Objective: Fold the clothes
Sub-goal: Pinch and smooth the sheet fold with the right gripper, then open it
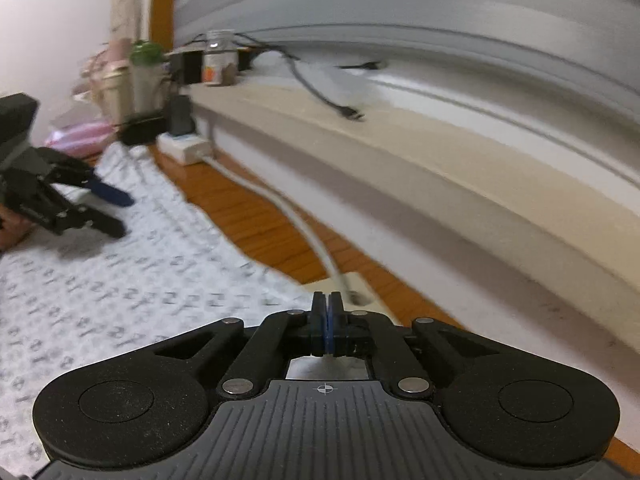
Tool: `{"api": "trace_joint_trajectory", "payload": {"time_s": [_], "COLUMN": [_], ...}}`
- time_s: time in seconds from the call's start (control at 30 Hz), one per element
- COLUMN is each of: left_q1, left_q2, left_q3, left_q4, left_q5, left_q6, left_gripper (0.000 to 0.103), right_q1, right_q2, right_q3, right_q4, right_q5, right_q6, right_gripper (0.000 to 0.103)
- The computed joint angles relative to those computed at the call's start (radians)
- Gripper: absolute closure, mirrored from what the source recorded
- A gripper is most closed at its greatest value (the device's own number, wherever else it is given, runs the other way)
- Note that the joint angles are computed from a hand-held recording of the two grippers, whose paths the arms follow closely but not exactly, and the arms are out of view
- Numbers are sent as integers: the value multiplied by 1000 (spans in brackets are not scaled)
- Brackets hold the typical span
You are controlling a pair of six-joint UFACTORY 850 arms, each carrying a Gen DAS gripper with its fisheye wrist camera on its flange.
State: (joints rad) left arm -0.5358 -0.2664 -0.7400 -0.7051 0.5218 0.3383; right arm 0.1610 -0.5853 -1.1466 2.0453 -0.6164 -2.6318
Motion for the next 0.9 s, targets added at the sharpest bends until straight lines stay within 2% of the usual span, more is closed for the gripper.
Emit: {"api": "trace_joint_trajectory", "payload": {"time_s": [0.07, 0.17, 0.23, 0.27, 0.4, 0.47, 0.5, 0.57, 0.6, 0.63, 0.7, 0.77, 0.83, 0.9], "left_q1": [-1, -20, -36, -40, -59, -68, -70, -65, -63, -61, -59, -52, -39, -31], "left_q2": [-3, -13, -21, -22, -53, -78, -90, -111, -121, -132, -154, -167, -171, -168], "left_q3": [-7, -36, -58, -69, -129, -161, -174, -194, -204, -215, -243, -254, -250, -241], "left_q4": [-24, -135, -171, -146, -47, -46, -38, -11, 4, -23, -158, -254, -260, -230], "left_q5": [-5, -9, -5, -12, -35, -43, -50, -65, -73, -79, -80, -61, -56, -55], "left_q6": [24, 153, 211, 195, 148, 173, 172, 152, 141, 164, 273, 313, 279, 238], "left_gripper": [41, 39, 39, 39, 39, 39, 39, 39, 39, 41, 51, 51, 49, 46], "right_q1": [6, -2, -6, -6, 19, 43, 55, 73, 79, 79, 74, 68, 62, 38], "right_q2": [-8, -12, -8, -6, -10, -25, -33, -44, -47, -47, -46, -41, -32, -21], "right_q3": [-10, -9, -7, -7, -17, -46, -62, -82, -85, -83, -77, -65, -47, -31], "right_q4": [37, 46, -22, -57, -153, -201, -230, -260, -258, -242, -203, -133, -41, -41], "right_q5": [43, 29, -10, -28, -71, -47, -35, -11, 0, 0, 0, 12, 30, 9], "right_q6": [-17, -13, 49, 78, 146, 189, 217, 241, 235, 216, 199, 169, 106, 132], "right_gripper": [101, 99, 96, 90, 77, 58, 58, 60, 68, 101, 101, 101, 101, 100]}}
